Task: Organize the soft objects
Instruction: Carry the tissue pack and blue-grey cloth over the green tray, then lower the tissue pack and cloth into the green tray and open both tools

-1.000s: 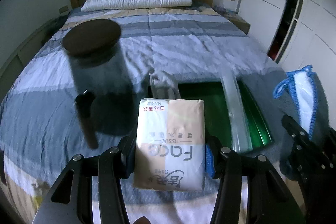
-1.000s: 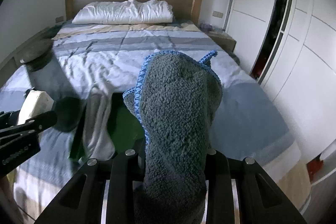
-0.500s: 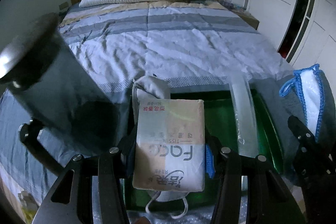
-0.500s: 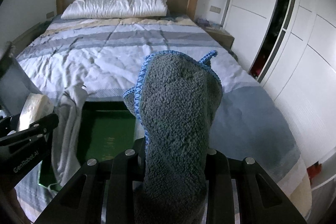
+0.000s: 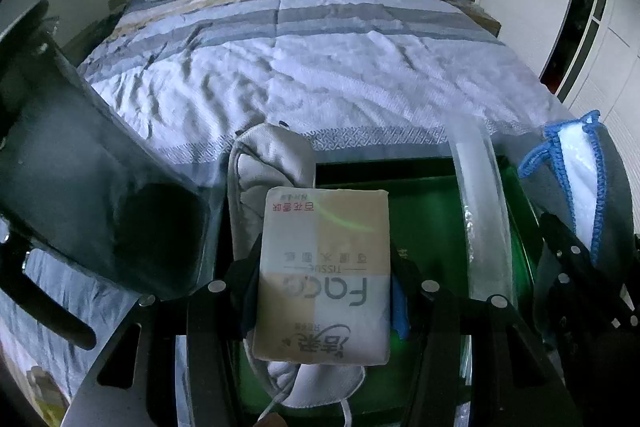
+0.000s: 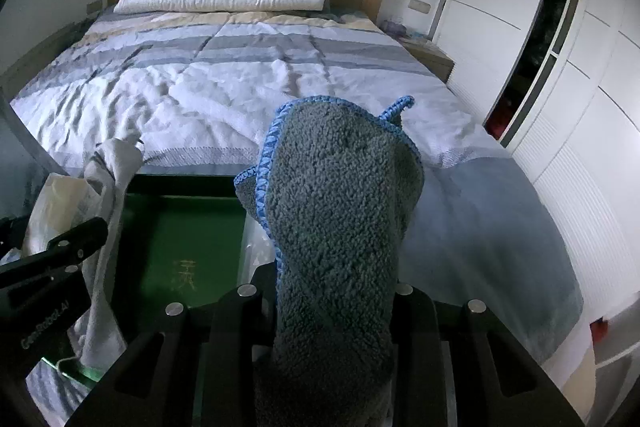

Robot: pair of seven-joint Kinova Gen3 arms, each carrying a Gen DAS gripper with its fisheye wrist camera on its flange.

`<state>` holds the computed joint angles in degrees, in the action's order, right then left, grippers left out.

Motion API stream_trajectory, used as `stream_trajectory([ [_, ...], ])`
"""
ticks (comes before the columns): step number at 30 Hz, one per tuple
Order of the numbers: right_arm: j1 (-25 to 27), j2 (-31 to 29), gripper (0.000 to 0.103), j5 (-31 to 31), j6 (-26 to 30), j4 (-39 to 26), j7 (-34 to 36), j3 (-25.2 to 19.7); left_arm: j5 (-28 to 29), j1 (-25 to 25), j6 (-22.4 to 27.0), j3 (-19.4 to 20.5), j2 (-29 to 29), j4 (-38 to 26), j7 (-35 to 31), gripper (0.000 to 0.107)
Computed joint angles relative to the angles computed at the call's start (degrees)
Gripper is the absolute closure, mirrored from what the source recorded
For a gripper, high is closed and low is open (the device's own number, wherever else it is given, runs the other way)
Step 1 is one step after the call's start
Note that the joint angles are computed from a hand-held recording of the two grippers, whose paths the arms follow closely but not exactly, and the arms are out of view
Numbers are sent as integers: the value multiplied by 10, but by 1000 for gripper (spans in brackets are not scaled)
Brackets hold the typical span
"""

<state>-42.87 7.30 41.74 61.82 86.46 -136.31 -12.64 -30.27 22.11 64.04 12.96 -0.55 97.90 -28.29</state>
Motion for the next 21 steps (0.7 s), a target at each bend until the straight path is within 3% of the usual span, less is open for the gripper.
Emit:
stream_trajectory([
  [21, 15, 17, 73, -36, -23, -4, 47, 16, -8, 14, 10, -9, 24, -3, 14, 62],
])
